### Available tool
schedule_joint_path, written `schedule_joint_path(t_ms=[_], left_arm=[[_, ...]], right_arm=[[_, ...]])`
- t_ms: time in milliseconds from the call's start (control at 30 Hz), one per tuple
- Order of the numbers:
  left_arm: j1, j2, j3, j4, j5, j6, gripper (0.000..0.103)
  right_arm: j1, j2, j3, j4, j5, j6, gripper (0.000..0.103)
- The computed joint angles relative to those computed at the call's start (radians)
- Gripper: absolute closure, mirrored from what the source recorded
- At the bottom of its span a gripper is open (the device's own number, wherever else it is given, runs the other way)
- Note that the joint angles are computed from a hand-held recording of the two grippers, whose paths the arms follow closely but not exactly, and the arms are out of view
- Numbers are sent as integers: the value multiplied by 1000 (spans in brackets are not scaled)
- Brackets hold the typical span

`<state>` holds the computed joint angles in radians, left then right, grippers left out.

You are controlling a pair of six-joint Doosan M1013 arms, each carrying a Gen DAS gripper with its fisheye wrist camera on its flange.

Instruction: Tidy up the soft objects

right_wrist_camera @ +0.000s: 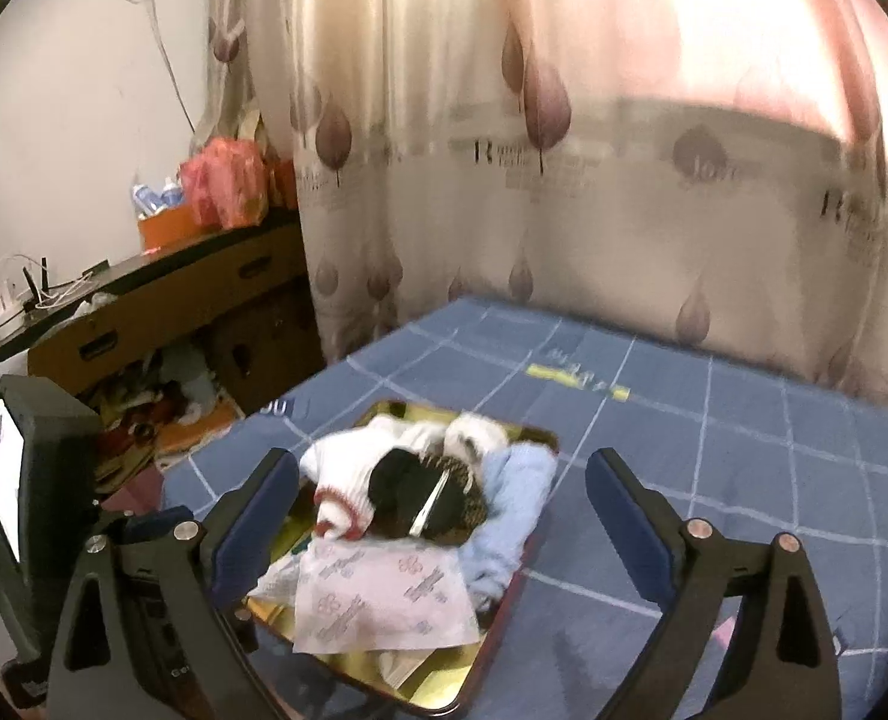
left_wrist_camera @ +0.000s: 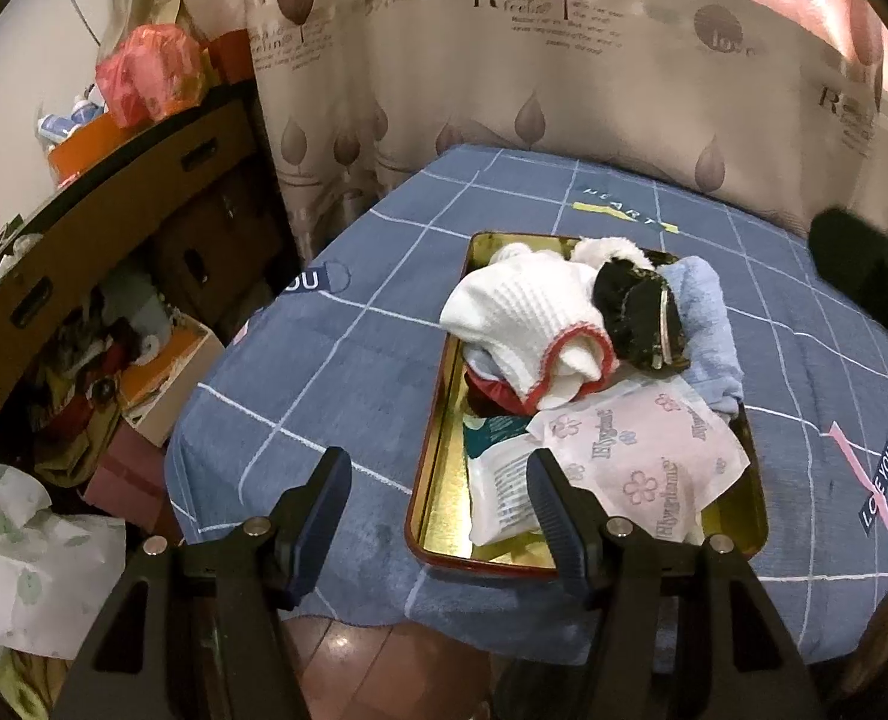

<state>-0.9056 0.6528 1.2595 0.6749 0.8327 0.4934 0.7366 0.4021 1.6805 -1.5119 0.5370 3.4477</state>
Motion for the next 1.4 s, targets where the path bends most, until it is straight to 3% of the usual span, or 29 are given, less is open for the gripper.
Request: schedule_joint_path(t_ms=[133, 300, 767, 967, 1200, 1400], left_arm=[[-4, -6, 7, 22, -6, -17, 41], [-8, -19, 20, 54, -21, -54, 41], [-39, -87, 124, 231, -19, -150, 41], [-37, -116, 178, 294, -86, -231, 41], [-29, -109, 180, 218, -159, -141, 41], [-23, -109, 183, 202, -176, -152, 41]], right_arm=[[17, -2, 2, -36, 62, 25, 2], [44, 3, -16, 12, 160, -67, 0], [84, -23, 15, -47, 205, 10, 0], [97, -18, 6, -6, 204, -22, 0], [120, -8, -2, 6, 270, -39, 0], [122, -10, 4, 16, 284, -30, 0]])
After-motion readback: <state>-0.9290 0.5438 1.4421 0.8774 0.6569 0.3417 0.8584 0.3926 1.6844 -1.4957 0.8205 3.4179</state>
